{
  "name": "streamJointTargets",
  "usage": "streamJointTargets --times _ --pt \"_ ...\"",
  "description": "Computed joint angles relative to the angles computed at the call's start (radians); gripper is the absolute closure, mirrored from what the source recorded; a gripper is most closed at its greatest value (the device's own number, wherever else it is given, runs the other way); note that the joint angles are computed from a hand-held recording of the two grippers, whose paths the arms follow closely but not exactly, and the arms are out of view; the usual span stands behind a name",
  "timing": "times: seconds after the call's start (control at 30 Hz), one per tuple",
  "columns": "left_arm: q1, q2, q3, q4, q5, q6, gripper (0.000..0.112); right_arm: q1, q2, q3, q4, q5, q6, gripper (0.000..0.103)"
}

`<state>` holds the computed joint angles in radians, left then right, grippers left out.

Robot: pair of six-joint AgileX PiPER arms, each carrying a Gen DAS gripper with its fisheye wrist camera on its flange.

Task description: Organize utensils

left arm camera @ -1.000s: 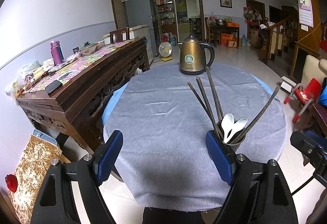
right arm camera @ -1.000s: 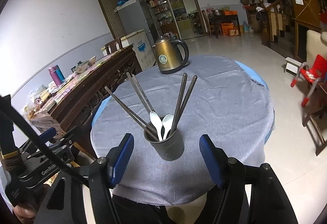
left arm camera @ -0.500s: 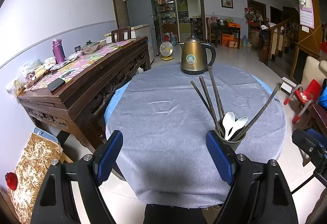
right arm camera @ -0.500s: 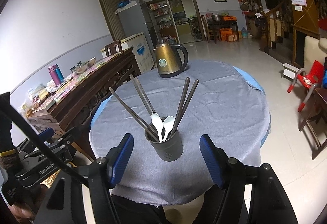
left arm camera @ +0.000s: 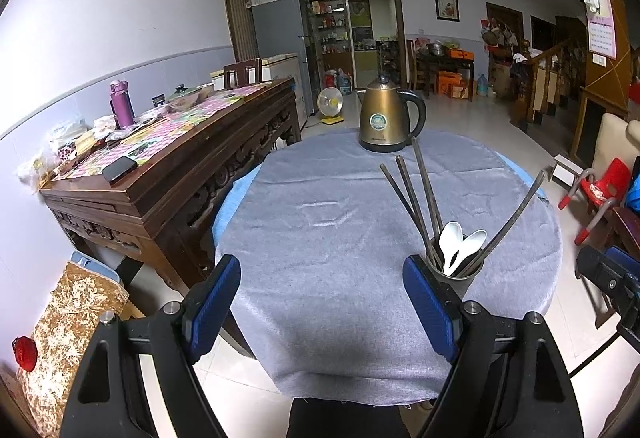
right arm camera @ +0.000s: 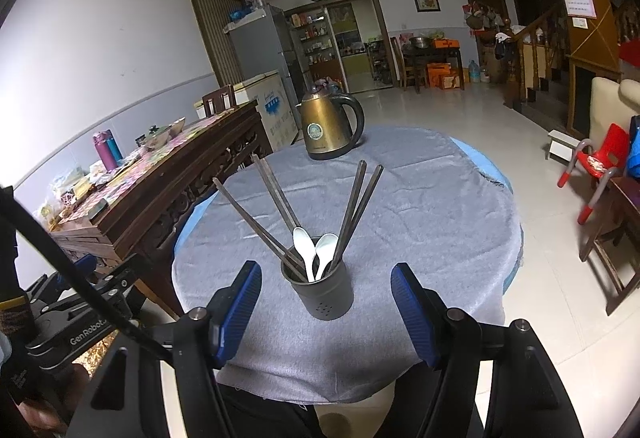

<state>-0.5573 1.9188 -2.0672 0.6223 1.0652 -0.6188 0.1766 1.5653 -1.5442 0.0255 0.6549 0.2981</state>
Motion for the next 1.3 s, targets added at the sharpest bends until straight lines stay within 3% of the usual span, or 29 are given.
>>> streamJointTargets --times 1.3 --pt "-0.056 -0.031 0.025 0.041 -0.006 -0.004 0.028 -0.009 -0.039 0.024 -0.004 -0.015 -0.005 0.032"
